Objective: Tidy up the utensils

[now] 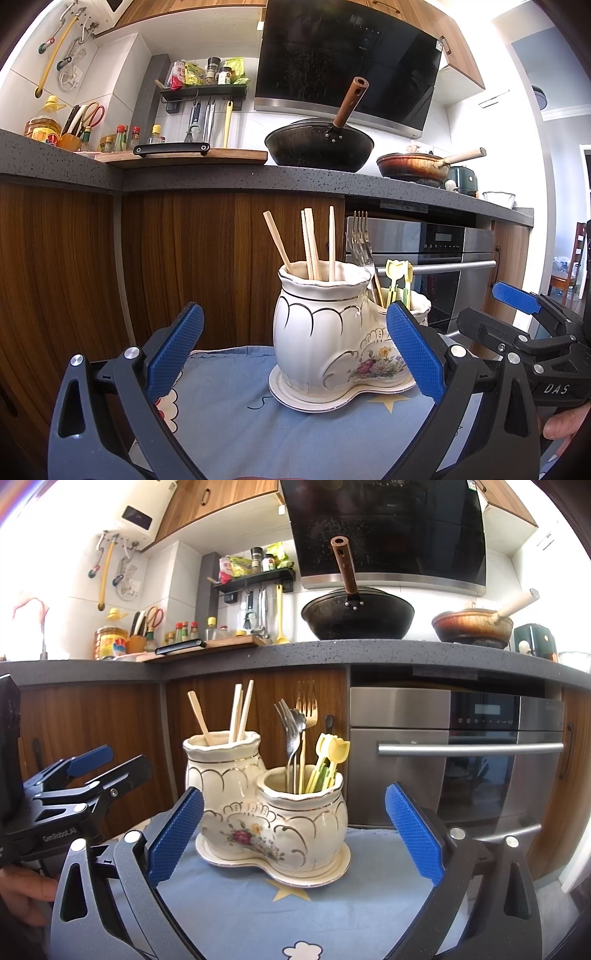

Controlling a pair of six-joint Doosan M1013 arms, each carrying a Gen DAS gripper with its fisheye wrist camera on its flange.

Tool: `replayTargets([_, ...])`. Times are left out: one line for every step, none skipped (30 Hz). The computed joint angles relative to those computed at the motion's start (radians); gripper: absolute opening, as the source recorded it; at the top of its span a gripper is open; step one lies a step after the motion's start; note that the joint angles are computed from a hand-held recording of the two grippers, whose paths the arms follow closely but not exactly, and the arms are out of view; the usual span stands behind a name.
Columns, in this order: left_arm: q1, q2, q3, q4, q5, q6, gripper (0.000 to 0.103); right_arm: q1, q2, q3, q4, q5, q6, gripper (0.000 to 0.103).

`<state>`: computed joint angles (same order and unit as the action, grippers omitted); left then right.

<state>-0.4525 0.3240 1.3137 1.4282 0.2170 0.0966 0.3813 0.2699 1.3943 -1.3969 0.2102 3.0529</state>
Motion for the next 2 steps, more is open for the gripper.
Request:
replayTargets([0.0, 0.0, 0.0, -0.007, -0.001, 0.008, 0.098, 0.0, 0.0, 0.0, 0.001, 0.0, -0.001, 0.098])
replayTargets([0.0, 0.0, 0.0, -0.01, -0.001, 0.012, 0.098, 0.0, 0.0, -0.001, 0.006, 0.0, -0.005, 0.098])
